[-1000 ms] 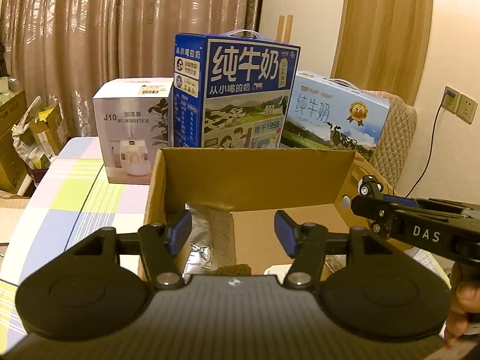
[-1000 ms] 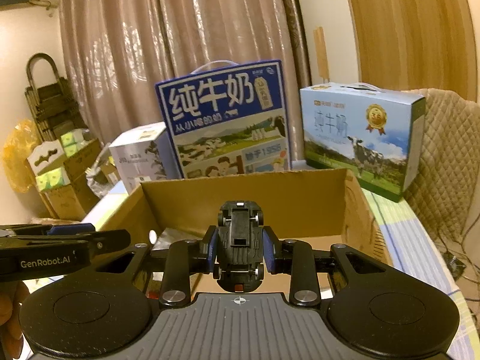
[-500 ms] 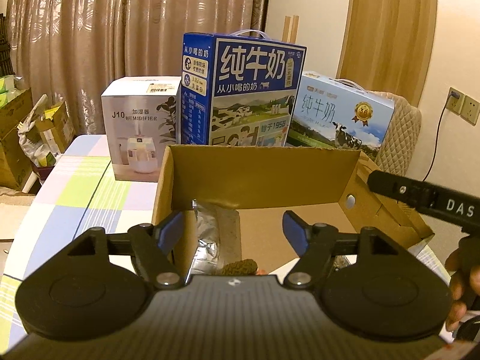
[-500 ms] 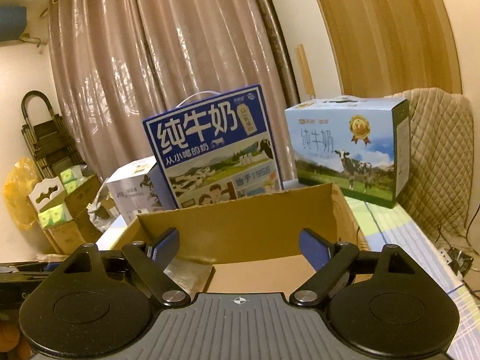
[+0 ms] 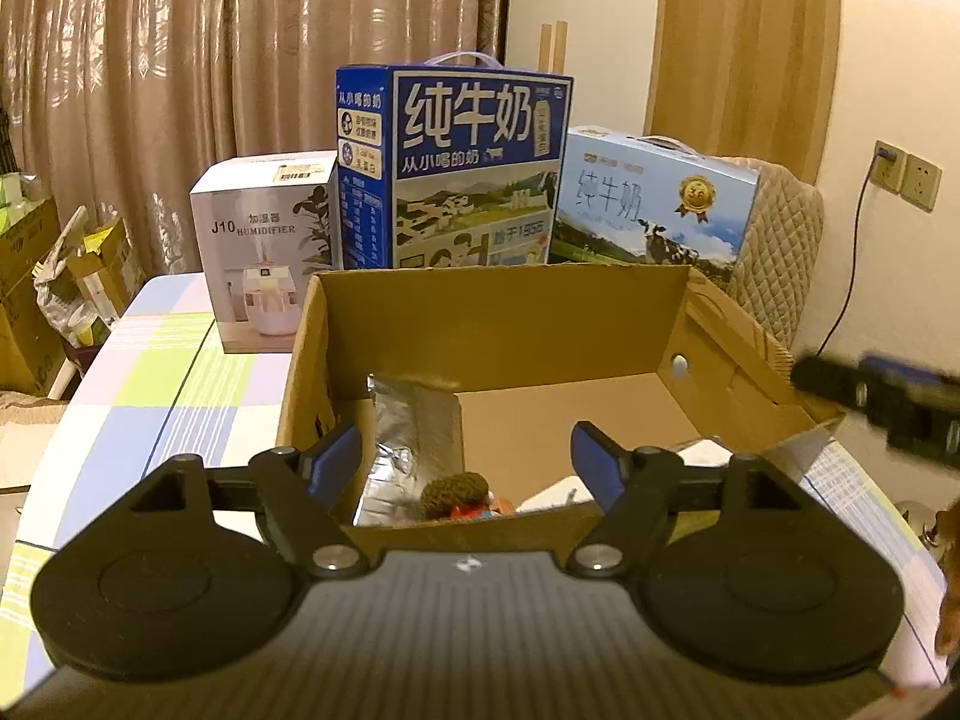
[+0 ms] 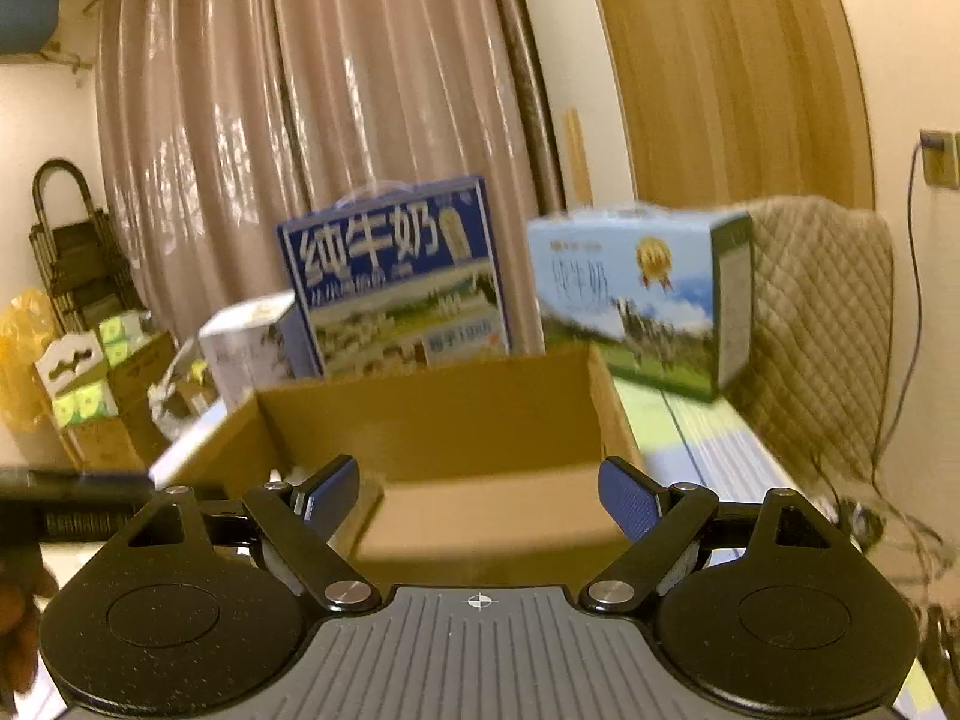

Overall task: Organize objects
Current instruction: 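Move the right tool to the bag of cotton swabs while the left tool withdraws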

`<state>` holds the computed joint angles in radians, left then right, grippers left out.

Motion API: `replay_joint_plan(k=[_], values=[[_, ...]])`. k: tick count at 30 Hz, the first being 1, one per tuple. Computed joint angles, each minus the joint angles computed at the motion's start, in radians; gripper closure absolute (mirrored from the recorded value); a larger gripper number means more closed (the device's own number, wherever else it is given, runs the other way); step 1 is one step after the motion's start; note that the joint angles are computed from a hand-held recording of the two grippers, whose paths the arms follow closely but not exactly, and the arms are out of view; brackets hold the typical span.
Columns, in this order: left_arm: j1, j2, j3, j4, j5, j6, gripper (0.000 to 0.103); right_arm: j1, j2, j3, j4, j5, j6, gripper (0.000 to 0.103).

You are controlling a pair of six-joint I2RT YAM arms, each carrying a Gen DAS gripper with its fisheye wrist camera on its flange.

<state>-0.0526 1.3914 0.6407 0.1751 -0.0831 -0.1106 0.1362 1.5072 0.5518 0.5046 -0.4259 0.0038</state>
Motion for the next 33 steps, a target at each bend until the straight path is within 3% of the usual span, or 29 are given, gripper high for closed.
replay_joint_plan(k=[11, 19, 33], values=[[-0.069, -0.274, -0.211, -0.082, -0.040, -0.085, 0.027, -0.071, -0.180, -0.181, -0.084, -0.033, -0.078, 0.019], [-0.123, -0.471, -0.312, -0.230, -0.070, -0.172, 0.020, -0.113, -0.226, -0.200, -0.384, -0.003, -0.219, 0.019], [-0.393, -0.566, -0.396, -0.384, -0.205, -0.338, 0.017, -0.249, -0.266, -0.281, -0.507, -0.059, -0.389, 0.019]])
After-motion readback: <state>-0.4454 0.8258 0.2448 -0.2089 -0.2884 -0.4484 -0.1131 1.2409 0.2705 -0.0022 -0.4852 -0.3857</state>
